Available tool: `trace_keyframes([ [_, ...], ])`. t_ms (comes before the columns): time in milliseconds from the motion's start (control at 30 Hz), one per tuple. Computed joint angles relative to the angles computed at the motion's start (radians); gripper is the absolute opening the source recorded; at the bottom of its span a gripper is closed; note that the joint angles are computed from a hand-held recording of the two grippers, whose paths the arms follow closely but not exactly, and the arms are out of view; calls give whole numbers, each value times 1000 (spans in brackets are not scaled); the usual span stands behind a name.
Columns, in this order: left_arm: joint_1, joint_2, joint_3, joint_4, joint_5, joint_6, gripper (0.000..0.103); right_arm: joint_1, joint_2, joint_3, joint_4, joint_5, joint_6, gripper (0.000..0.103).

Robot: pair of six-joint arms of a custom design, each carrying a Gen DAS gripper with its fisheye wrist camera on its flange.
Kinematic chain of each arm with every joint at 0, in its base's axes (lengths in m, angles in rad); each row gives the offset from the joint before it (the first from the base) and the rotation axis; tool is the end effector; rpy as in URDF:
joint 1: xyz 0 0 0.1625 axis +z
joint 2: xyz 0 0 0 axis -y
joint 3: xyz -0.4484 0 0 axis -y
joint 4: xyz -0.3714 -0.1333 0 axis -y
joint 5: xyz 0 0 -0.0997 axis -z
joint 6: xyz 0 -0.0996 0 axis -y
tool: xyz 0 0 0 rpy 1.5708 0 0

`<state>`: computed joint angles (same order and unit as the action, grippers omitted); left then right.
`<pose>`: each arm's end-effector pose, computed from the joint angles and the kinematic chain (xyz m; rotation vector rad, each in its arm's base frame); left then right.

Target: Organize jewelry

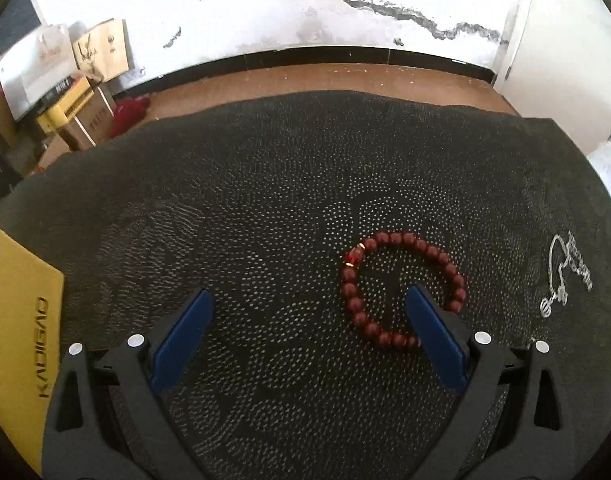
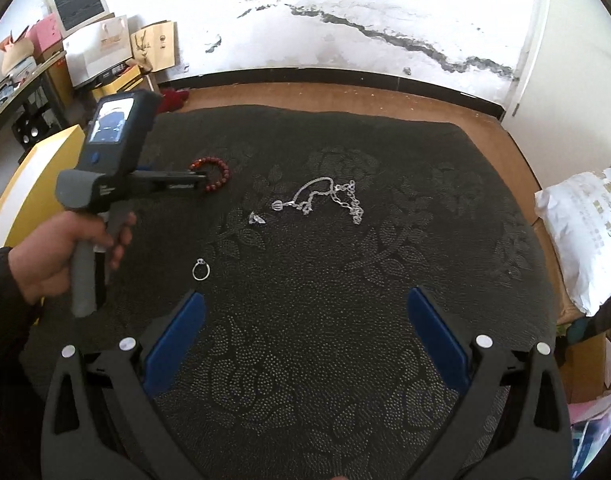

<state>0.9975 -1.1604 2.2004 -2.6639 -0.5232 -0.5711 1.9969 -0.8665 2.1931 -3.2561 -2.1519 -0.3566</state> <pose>-0.0700 -0.5132 0.2090 -0.0311 2.1818 -0.7311 0.2794 -0.4253 0.1009 0.8393 -2.3939 0.4853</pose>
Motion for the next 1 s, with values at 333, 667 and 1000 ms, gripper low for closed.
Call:
trace_keyframes([
  [333, -33, 28, 21, -56, 29, 16, 68, -8, -1, 2, -21, 13, 13, 98],
  [667, -61, 7, 20, 23, -5, -45, 7, -8, 10, -5, -56, -7, 11, 98],
  [1000, -214, -192, 53, 388, 12, -279, 7, -23, 18, -25, 1, 12, 31, 98],
])
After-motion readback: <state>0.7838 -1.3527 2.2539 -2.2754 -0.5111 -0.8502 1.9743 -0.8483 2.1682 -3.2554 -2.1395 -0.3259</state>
